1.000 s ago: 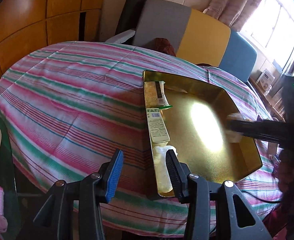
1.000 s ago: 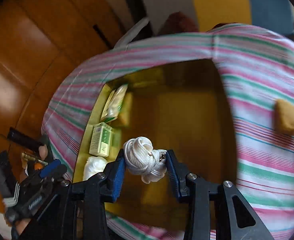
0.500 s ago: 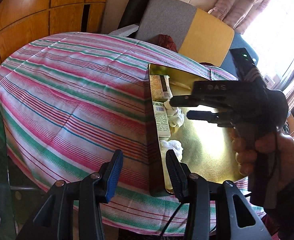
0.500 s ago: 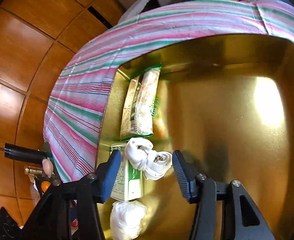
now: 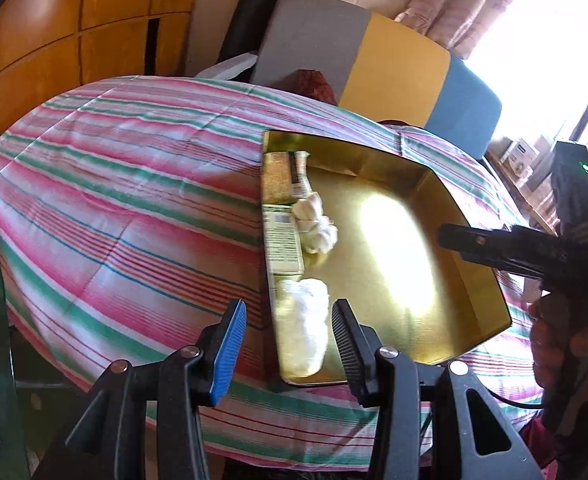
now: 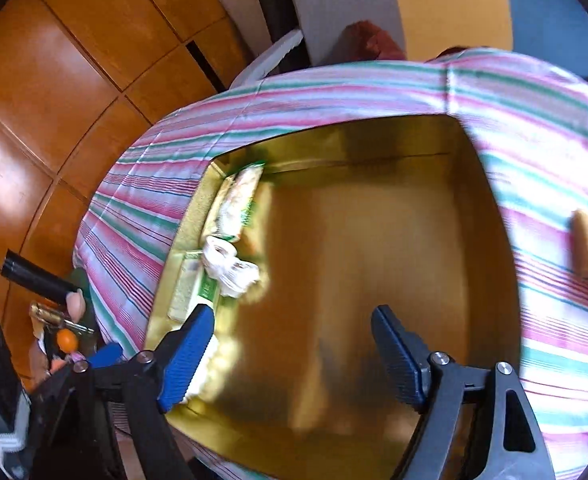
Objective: Organize objects
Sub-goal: 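Release the white item in the tray while the right gripper drops the rope bundle there, then grasp the cream box with the right gripper while the left gripper grasps a yellow sponge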
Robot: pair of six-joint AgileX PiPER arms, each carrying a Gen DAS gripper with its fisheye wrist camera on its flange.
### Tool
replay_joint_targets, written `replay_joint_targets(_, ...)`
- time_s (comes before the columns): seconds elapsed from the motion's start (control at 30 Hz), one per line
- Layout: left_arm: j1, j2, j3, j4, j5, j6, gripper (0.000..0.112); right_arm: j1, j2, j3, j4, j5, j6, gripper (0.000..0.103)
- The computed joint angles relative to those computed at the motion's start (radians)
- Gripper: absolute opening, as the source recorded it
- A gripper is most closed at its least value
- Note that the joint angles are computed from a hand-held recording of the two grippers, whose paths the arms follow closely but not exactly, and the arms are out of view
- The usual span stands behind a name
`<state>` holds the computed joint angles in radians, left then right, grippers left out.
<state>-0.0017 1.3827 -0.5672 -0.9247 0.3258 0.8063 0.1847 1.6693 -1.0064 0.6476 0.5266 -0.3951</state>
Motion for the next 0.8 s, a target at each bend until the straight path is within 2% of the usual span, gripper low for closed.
replay_joint_targets(0.2,-0.082,0.0,-0.027,0.095,-0.007,-0.13,0.045,-0.16,-0.145,0.132,0.072,0.012,-0.16,0.087)
replay_joint_targets(0.43,-0.205,0.009,-0.067,0.278,-0.011,-0.339,0.045,-0.465,-0.238,0.181,0.051,0.077,-0.289,0.088)
replay_joint_targets(0.67,-0.312,0.033,-0.114,0.446,-0.007,-0.531,0.045,-0.814,-0.164,0.089,-0.005,0.101,-0.388,0.093)
replay_joint_targets(0.73,-0.346,0.04,-0.134,0.497,-0.001,-0.585,0.045,-0.872,-0.113,0.045,-0.024,0.087,-0.402,0.101)
replay_joint_targets(0.8,-0.377,0.045,-0.153,0.535,0.005,-0.624,0.045,-0.905,-0.054,-0.005,-0.062,0.078,-0.398,0.102)
